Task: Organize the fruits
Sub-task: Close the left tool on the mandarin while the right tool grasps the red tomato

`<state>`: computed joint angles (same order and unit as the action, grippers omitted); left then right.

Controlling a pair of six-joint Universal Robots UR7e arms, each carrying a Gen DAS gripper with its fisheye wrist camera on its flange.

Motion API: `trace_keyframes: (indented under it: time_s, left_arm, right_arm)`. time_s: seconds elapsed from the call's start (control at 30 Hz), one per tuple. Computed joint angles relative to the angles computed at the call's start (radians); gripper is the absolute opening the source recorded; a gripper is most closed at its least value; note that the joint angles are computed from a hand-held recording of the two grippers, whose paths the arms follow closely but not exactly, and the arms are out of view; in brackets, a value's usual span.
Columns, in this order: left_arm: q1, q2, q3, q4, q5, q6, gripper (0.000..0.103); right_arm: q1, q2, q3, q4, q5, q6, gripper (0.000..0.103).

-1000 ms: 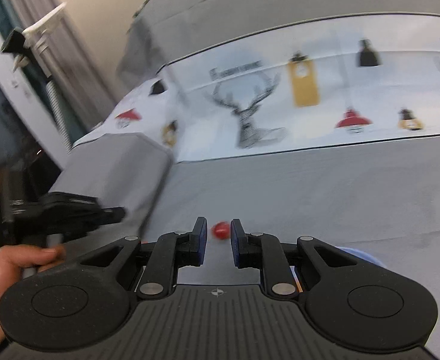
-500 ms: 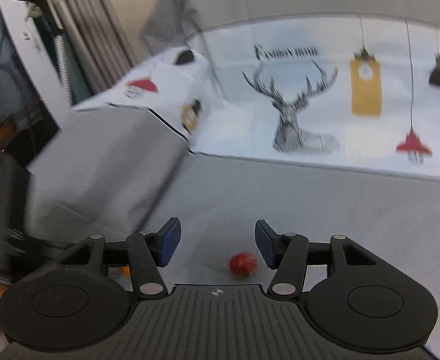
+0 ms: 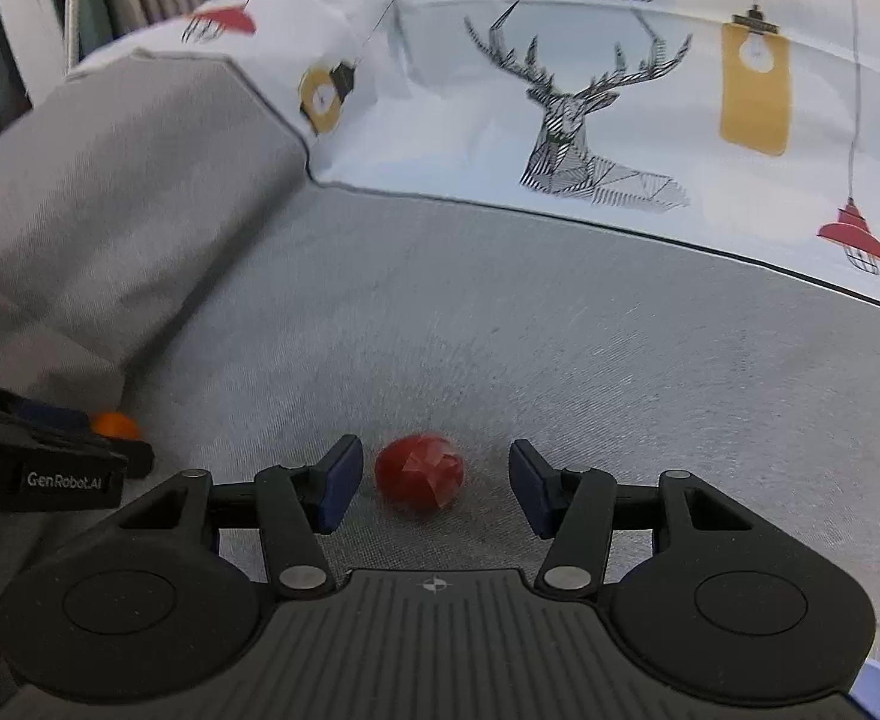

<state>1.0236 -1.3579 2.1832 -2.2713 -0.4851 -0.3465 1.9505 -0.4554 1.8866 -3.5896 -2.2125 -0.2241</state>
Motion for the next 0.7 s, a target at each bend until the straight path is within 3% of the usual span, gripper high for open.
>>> trace_keyframes:
  time_s: [0.03,0.13,0.2,0.27,0.33,0.4,0.47,0.57,0.7]
  left_arm:
    - [0.001,0.006,-0.003,0.004,0.004,-0.002,0.04]
    - [0.001,0.035,-0.011,-0.016,0.018,0.007,0.037]
    - [-0.009,0.031,0.004,-0.043,0.021,0.022,0.036]
    - [-0.023,0.047,0.026,-0.168,0.038,0.091,0.036]
    - [-0.035,0.04,0.052,-0.327,-0.005,0.198,0.036]
    - [-0.037,0.026,0.063,-0.394,-0.076,0.257,0.036]
    - [-0.033,0.023,0.056,-0.374,-0.125,0.258,0.036]
    - [-0.002,0.009,0.015,-0.231,-0.227,0.175,0.037]
    - [0.014,0.009,-0.006,-0.177,-0.256,0.14,0.037]
  right_arm:
    - [0.0,0.002,-0.001,0.005,-0.004,-0.007,0.045]
    - [0.0,0.004,0.004,0.013,0.002,-0.022,0.035]
    - [0.009,0.006,0.003,0.01,-0.013,-0.029,0.034]
    - [0.016,0.0,0.007,0.004,-0.014,-0.018,0.034]
    - [0.027,-0.012,0.01,0.008,-0.016,-0.006,0.034]
    - [0.038,-0.025,0.01,0.028,-0.023,-0.001,0.034]
    - [0.042,-0.037,0.014,0.06,-0.027,0.012,0.034]
    - [0.039,-0.047,0.012,0.132,-0.04,0.047,0.034]
    - [0.029,-0.041,0.012,0.158,-0.049,0.067,0.034]
